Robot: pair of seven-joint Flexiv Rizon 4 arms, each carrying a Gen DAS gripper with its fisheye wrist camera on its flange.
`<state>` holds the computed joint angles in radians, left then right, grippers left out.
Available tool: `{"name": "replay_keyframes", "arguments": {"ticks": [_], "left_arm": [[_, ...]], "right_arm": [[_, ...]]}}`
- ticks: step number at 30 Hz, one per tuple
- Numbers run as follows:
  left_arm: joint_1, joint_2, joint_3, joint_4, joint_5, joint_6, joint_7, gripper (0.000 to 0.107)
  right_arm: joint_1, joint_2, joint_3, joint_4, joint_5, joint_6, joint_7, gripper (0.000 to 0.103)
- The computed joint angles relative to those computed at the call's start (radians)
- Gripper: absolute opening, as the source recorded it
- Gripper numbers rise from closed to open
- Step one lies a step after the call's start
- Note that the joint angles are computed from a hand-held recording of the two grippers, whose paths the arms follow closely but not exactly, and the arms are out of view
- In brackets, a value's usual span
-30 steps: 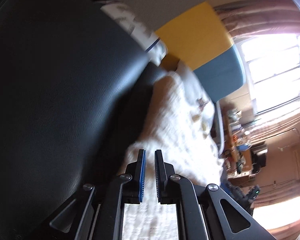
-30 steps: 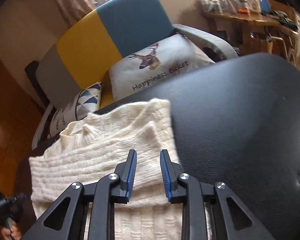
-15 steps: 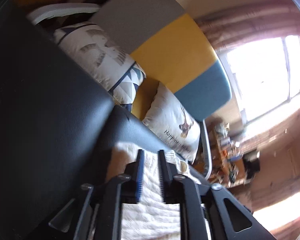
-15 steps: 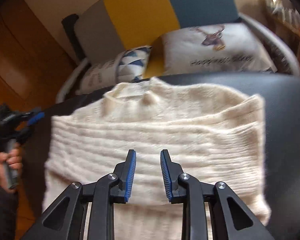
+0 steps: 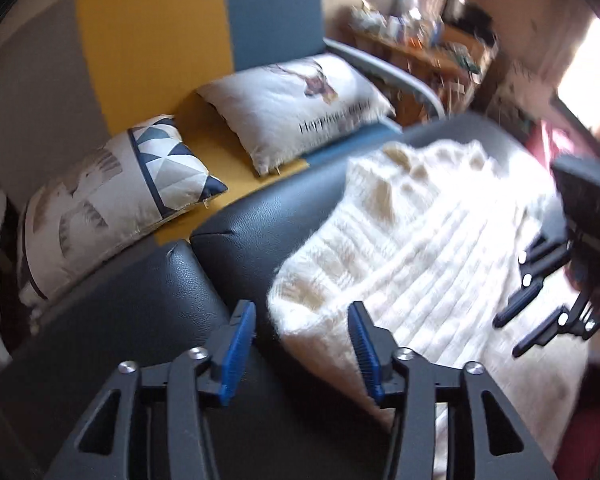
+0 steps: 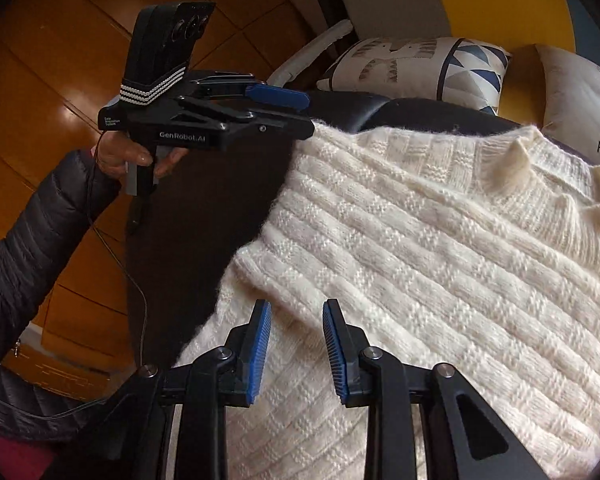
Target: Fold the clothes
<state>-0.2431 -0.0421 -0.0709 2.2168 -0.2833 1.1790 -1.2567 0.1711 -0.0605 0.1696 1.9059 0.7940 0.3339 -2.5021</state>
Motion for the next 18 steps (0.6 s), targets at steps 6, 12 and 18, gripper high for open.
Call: {"name": "replay_keyframes", "arguments": {"ticks": [6,12,18], "left_arm": [[0.017,-0.028,-0.017,-0.011,-0.224,-0.091,0.215,0.052],[0.029,-0.062,-0.028,-0.062,-0.334,-0.234,0.335,0.042],[0.03,-0.126,0.017,-0.198,0.093,-0.379,0.093,0.019]], "right_arm": [[0.011,-0.041,0.012,0.016,-0.017,0.063,0.027,0.028],[-0.035,-0.08,-0.001,-0.006,0.044,0.013,0.027,0.023],[-0.073,-0.091,0.005,0.02,0.121,0.066,0.007,0.008]]}}
